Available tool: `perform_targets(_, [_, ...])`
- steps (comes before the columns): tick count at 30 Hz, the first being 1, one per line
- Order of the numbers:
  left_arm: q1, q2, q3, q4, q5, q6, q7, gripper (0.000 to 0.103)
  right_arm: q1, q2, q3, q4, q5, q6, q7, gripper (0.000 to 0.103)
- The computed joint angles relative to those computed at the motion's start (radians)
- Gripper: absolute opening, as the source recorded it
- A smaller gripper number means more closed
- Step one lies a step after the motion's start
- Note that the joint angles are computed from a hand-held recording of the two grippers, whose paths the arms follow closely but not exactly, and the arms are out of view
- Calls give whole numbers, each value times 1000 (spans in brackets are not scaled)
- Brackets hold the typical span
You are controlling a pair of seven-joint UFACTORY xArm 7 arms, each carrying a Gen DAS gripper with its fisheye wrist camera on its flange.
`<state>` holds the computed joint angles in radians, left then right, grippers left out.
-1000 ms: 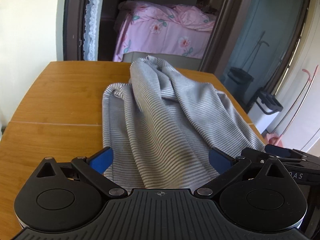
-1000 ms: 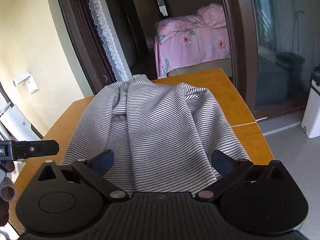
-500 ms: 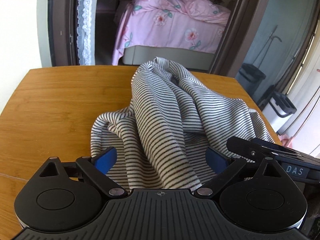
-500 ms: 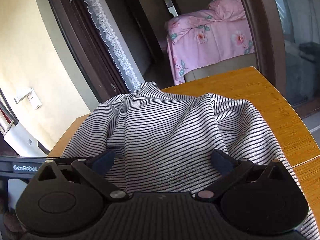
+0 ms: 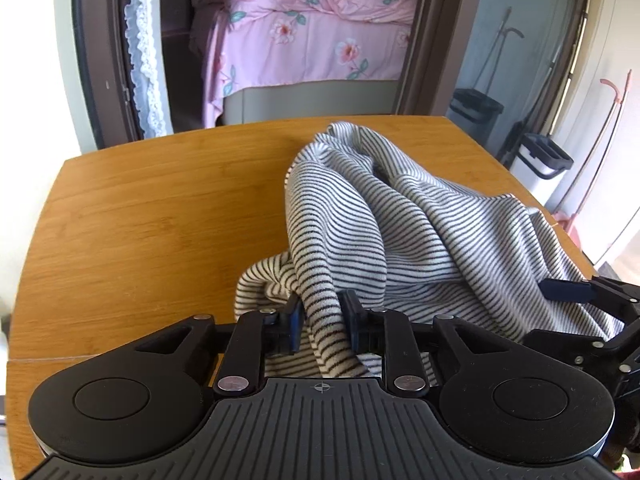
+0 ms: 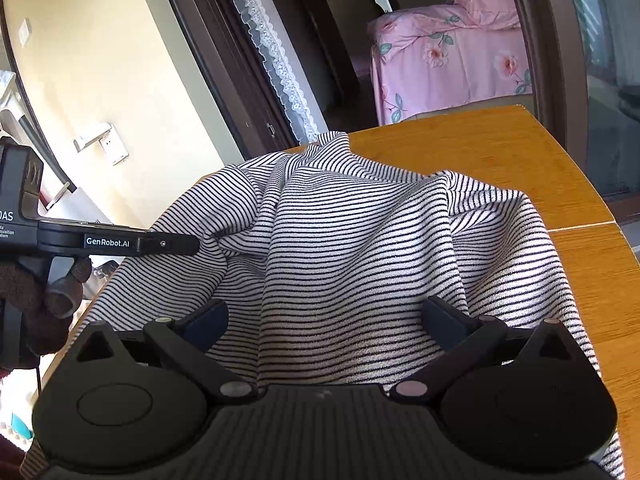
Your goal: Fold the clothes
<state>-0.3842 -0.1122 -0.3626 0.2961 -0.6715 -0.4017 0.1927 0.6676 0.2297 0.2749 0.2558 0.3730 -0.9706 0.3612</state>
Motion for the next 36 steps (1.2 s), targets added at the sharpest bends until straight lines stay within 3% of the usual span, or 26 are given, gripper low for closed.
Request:
perform_targets(3, [71, -20, -59, 14, -219, -36, 192, 19, 23, -28, 6, 4, 57, 49, -44, 103])
perform_targets(5, [98, 47, -70, 71, -395, -177, 354, 15, 42, -42, 10, 14, 106, 85, -91, 103])
perform_targets(6, [86, 108, -52, 115, -476, -281, 437, 5, 54, -48, 12, 22, 137, 107, -125, 103])
perform_targets(7, [56, 141, 4, 145, -515, -343, 488, 5, 71, -54, 13, 37, 182, 138, -179, 103])
perform_targets(8, [67, 153, 21, 164, -534, -364, 498, 5, 89, -58, 13, 53, 230, 168, -239, 103])
perform_targets(9, [102, 129, 3, 161, -534, -342, 465, 8, 109, -63, 12, 71, 283, 199, -313, 103])
perform_targets(10, [115, 77, 27, 138, -492, -279, 403, 10, 128, -67, 12, 90, 339, 226, -390, 103])
perform_targets(11, [107, 8, 52, 93, -408, -225, 313, 19, 144, -72, 12, 107, 392, 241, -458, 103])
perform_targets(12, [89, -47, 65, 43, -304, -212, 214, 41, 156, -77, 13, 121, 439, 228, -503, 103])
perform_targets(13, [49, -96, 100, -1, -199, -212, 121, 55, 164, -80, 16, 135, 483, 212, -547, 102])
perform_targets(14, [22, -126, 110, -41, -95, -238, 29, 77, 168, -84, 19, 152, 524, 199, -591, 98])
perform_targets(15, [-20, -138, 134, -76, 10, -282, -56, 88, 168, -91, 20, 179, 566, 195, -644, 94])
perform_targets(17, [-70, -92, 156, -112, 203, -403, -207, 96, 161, -97, 22, 235, 637, 187, -742, 69])
perform_targets(19, [-63, 47, 89, -97, 255, -572, -285, 97, 146, -83, 23, 295, 670, 213, -812, 52])
perform_targets(22, [-94, 267, 94, -56, 301, -779, -425, 97, 145, -22, 20, 382, 717, 212, -915, 51])
perform_targets(25, [-69, 355, 125, -73, 424, -848, -607, 97, 121, -4, 15, 396, 628, 249, -883, 52])
perform_targets(27, [-85, 381, 135, -104, 420, -883, -591, 99, 118, 10, 1, 410, 580, 310, -902, 60])
perform_targets(30, [-142, 373, 132, -139, 319, -886, -538, 98, 197, 99, -58, 528, 746, 361, -1122, 64])
perform_targets(31, [-132, 366, 125, -150, 324, -884, -542, 98, 223, 126, -80, 550, 773, 352, -1171, 59])
perform_targets(34, [-148, 341, 118, -178, 279, -877, -554, 99, 202, 104, -70, 521, 744, 316, -1219, 25])
perform_targets(36, [-168, 324, 107, -193, 222, -871, -557, 100, 221, 107, -86, 535, 797, 225, -1357, 21])
